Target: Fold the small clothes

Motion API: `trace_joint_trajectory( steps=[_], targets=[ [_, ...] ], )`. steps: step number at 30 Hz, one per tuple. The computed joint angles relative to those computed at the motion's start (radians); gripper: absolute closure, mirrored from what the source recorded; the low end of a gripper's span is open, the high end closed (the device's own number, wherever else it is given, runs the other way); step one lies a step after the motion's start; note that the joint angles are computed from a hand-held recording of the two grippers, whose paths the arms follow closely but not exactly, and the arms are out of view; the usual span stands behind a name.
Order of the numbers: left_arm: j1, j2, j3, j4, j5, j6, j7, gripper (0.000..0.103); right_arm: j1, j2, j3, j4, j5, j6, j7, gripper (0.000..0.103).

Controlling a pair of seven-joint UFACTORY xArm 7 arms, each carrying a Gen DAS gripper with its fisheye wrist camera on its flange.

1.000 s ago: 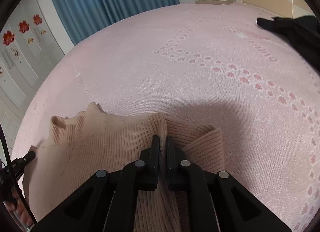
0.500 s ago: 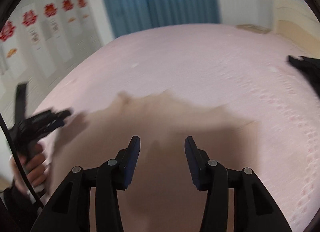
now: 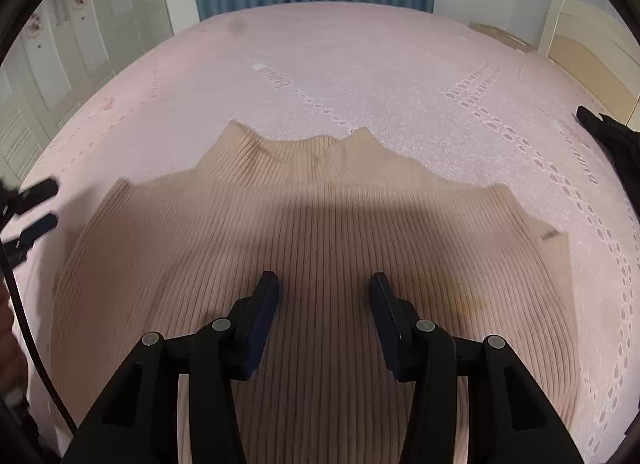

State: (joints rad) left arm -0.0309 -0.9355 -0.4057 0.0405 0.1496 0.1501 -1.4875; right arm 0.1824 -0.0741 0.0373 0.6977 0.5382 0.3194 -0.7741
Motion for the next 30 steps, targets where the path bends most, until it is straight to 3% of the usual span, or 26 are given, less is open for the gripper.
trace_joint_trajectory(
  steps=[4,8,11,17,20,25,30],
  targets=[
    [-0.026,0.041,0.032,0.002,-0.008,-0.042,0.038,0.041,-0.022,0.102,0.021,0.094,-0.177,0.017,0.212,0.057],
    [-0.008,0.037,-0.025,0.045,0.02,0.048,0.046,0.041,-0.028,0.159,0.041,0.15,-0.246,0.009,0.296,0.056],
    [-0.015,0.043,-0.013,0.04,0.022,0.023,0.04,0.041,-0.039,0.177,0.055,0.169,-0.261,0.009,0.317,0.056],
    [-0.015,0.071,-0.007,0.026,0.004,-0.039,0.03,0.041,-0.059,0.112,0.062,0.114,-0.225,0.028,0.236,0.057],
    [-0.015,0.064,-0.024,0.015,-0.006,-0.066,0.013,0.041,-0.053,0.029,0.044,0.041,-0.165,0.027,0.142,0.057],
    [-0.015,0.058,-0.086,0.025,-0.006,-0.094,-0.017,0.041,-0.017,-0.147,-0.04,-0.09,-0.064,0.105,-0.005,0.057],
    [-0.045,0.035,-0.158,0.052,0.013,-0.058,-0.064,0.04,-0.003,-0.316,-0.111,-0.217,-0.071,0.146,-0.068,0.057]
  ],
)
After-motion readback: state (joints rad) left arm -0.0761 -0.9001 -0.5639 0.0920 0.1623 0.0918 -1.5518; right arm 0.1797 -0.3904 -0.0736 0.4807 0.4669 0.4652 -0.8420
